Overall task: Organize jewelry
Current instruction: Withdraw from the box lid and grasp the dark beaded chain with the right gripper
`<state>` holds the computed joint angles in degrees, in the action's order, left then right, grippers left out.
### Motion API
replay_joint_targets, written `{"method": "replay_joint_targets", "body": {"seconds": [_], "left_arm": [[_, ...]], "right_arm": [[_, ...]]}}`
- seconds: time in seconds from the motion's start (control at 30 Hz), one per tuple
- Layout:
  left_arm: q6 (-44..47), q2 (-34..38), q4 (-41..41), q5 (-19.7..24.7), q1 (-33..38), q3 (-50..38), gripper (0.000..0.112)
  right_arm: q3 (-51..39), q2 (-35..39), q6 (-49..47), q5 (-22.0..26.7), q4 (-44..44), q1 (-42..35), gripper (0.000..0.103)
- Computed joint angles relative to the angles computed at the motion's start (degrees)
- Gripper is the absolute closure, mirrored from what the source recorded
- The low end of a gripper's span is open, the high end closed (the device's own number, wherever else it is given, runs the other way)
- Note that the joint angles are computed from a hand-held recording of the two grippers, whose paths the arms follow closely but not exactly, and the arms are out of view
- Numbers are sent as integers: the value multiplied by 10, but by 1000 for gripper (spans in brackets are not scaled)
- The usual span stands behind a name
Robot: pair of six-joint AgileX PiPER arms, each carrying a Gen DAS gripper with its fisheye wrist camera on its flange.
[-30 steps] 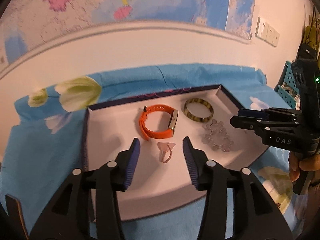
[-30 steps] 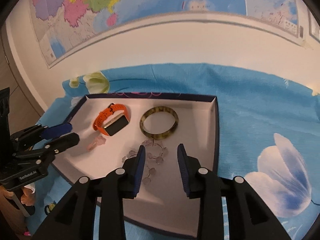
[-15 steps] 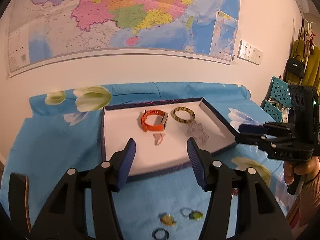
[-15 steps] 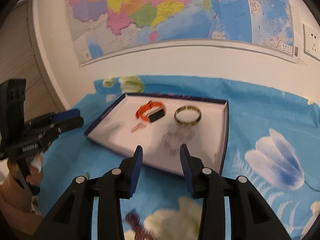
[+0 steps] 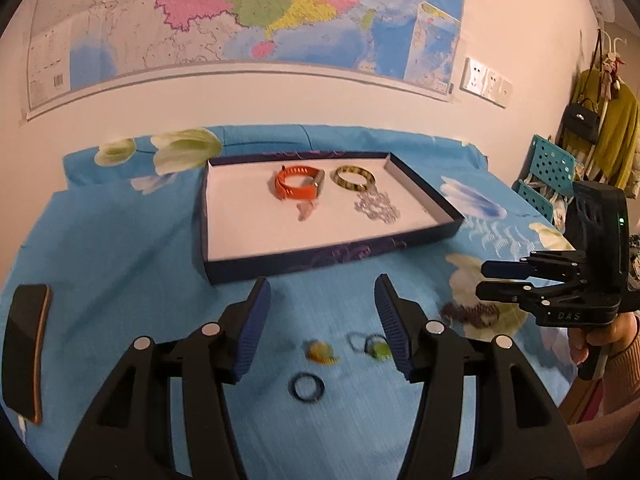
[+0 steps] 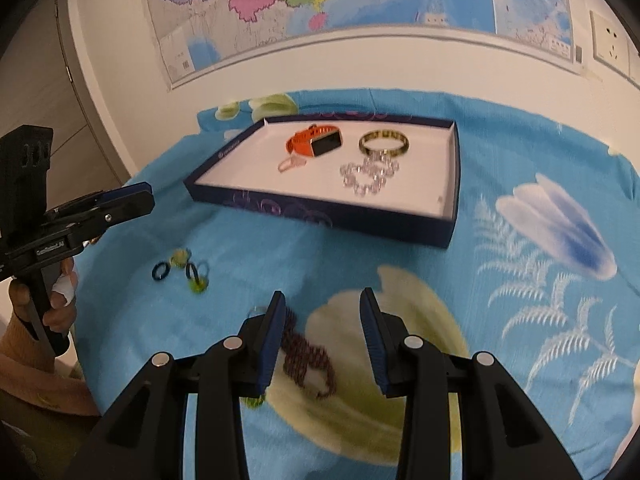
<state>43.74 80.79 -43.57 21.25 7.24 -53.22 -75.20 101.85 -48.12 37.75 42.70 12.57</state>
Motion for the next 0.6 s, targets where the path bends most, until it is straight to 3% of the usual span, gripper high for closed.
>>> {"method": "replay_joint_targets", "body": {"seconds": [0.6], "left_arm": [[-15,-25,27,-15,-31,66,58]], "right_arm": [[45,-15,4,-42,-38,38,67]]}}
